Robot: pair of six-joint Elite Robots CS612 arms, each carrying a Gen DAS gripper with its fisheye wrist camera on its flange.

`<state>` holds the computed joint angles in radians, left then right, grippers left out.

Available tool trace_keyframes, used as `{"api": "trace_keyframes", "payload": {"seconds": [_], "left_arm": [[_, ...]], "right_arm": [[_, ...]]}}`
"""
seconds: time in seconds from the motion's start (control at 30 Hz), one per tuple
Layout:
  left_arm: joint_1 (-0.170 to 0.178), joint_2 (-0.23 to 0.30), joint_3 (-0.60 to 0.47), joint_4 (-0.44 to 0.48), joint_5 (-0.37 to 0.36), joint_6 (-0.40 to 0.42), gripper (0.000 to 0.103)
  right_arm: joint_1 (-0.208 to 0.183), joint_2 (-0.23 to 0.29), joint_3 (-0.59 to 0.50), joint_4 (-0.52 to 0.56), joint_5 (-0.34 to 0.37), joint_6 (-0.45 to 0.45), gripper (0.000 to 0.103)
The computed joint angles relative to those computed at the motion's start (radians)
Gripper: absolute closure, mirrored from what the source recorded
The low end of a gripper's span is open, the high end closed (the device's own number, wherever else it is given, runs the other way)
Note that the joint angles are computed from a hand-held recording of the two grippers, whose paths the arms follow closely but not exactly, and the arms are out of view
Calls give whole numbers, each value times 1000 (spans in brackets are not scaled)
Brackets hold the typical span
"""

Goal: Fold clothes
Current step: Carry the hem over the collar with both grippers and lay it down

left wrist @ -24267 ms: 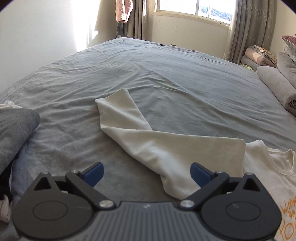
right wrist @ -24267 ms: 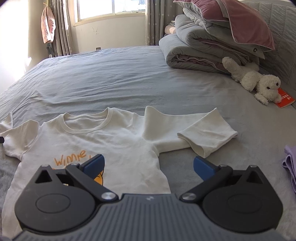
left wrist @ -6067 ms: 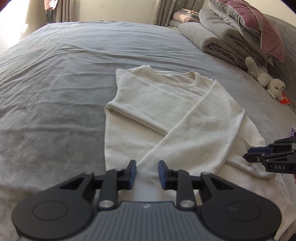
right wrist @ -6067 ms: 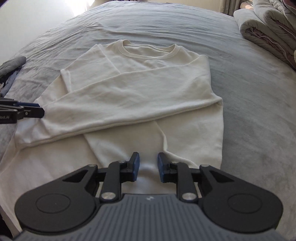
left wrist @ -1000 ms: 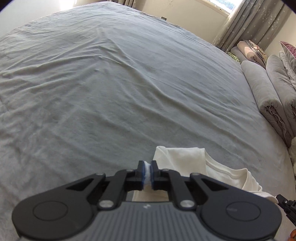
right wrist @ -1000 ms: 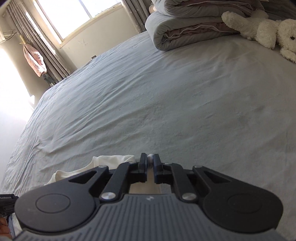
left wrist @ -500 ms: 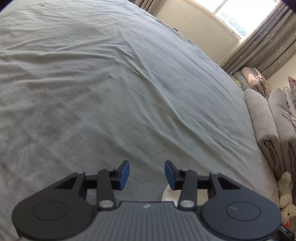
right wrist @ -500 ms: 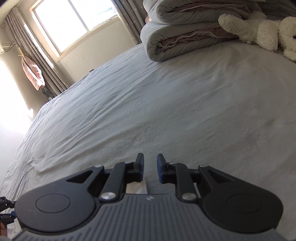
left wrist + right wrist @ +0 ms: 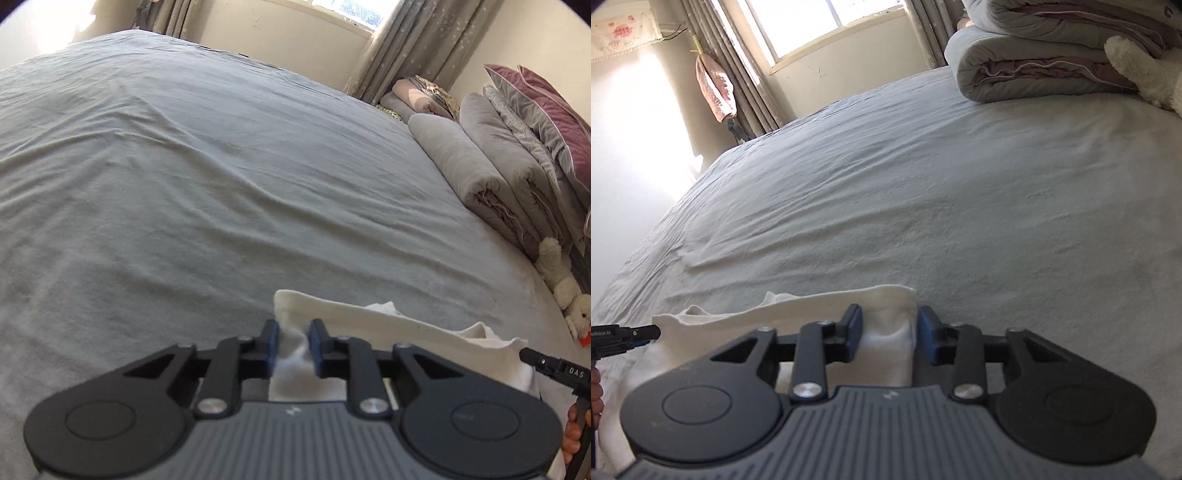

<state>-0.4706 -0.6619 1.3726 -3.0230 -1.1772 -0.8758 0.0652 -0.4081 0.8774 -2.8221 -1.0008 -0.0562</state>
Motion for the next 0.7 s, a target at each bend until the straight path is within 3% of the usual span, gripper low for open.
{"api": "trace_keyframes", "payload": {"seconds": [0.13, 0.23, 0.3, 0.33, 0.47, 0.53, 0.57, 0.7], "left_arm": [[-7, -4, -2, -6, 52, 28, 98], [-24, -3, 3, -59, 153, 72, 98], [-35, 2, 0, -67, 218, 57, 98], [-37, 3, -6, -38, 235, 40, 98], [-51, 37, -90, 266, 289, 33, 96], [-61, 49, -111, 305, 345, 60, 96], [-60, 42, -108, 309, 346, 47, 91], [-53, -19, -34, 237, 329, -62, 90]], "right_arm": [[3, -4, 10, -90, -25, 0, 96], [11, -5, 12, -135, -71, -3, 97], [18, -5, 12, -152, -109, -14, 97], [24, -4, 10, -139, -138, -28, 97], [49, 6, 3, -43, -262, -86, 97], [54, 3, 21, -92, -293, -83, 95], [55, -4, 31, -111, -308, -76, 87], [42, -69, 108, -228, -326, 49, 76]]}}
